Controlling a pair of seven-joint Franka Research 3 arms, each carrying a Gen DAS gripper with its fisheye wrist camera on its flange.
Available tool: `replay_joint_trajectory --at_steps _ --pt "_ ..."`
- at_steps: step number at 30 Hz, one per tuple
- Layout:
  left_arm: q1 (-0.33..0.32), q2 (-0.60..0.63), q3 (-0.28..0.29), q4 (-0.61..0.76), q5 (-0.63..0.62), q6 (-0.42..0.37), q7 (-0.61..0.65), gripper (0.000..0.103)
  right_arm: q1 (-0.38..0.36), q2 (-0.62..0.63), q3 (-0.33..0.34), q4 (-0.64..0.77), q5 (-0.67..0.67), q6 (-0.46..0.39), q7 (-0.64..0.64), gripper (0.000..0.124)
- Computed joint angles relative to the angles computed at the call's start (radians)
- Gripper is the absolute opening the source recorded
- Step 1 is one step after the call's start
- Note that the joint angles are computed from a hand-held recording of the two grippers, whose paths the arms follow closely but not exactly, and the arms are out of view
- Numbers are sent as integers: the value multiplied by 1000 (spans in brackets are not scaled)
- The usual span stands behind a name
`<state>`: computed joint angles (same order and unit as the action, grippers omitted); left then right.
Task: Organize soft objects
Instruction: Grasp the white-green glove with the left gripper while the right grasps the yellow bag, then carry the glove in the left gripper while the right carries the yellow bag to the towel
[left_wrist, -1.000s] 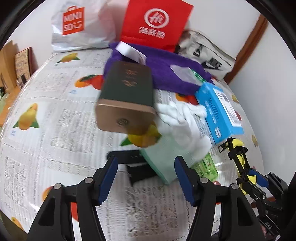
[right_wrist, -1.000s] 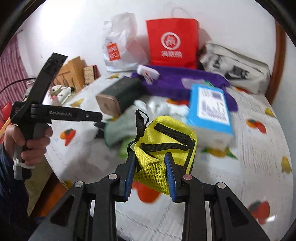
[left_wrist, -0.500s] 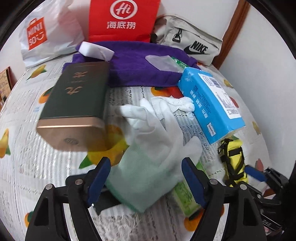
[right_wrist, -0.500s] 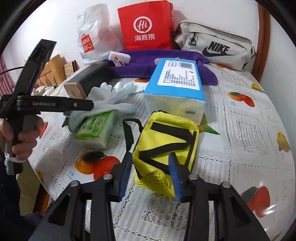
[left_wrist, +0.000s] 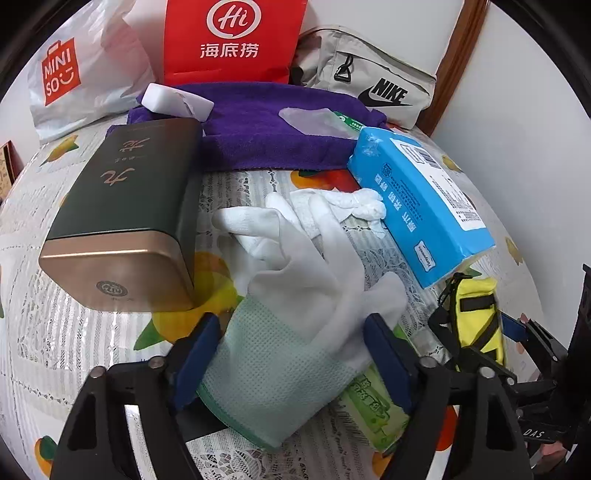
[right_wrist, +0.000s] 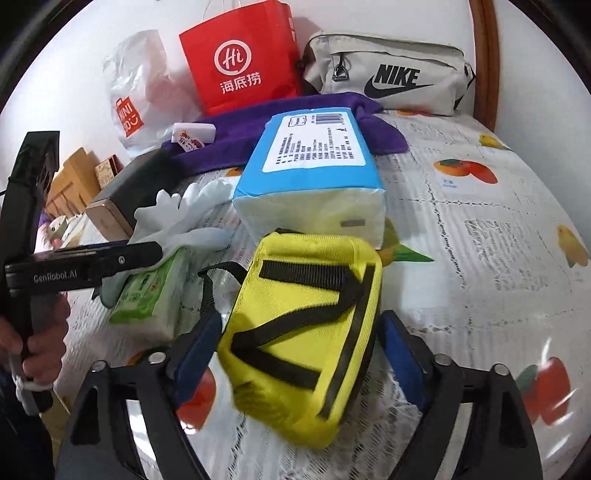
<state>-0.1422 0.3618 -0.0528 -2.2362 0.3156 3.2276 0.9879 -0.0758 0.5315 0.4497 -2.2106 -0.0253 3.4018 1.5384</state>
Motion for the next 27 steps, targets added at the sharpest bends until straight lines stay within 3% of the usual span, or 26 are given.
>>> replay_joint_trajectory --at_steps 8,11,13,15,16,18,20,21,24,27 --pt "142 12 -144 -9 -5 52 24 28 160 -8 -133 14 68 14 -37 91" --pt "56 -10 -67 -18 -6 55 27 19 203 -17 -171 10 100 27 -48 72" --pt "15 -27 -29 -31 -10 58 27 17 207 -21 -176 5 103 28 -57 70" --pt "19 -43 -31 -46 -14 67 26 16 206 -28 -176 -5 102 32 -65 64" --pt "14 -54 -25 -57 -18 73 24 16 190 -31 -161 -12 94 35 -64 62" --pt "2 -78 -9 -83 -28 94 21 16 106 -34 -89 -28 46 35 -44 37" --pt "-24 -101 18 -109 -47 113 24 15 -35 -22 29 -37 -58 11 20 30" --pt "-43 -113 37 -121 -61 120 30 15 -69 -16 63 -39 -50 8 4 27" --pt "-99 -146 87 -158 -115 142 63 15 -72 -24 63 -55 -62 21 20 19" --pt "-185 -186 157 -197 -217 161 138 15 -157 -29 132 -80 -126 38 59 13"
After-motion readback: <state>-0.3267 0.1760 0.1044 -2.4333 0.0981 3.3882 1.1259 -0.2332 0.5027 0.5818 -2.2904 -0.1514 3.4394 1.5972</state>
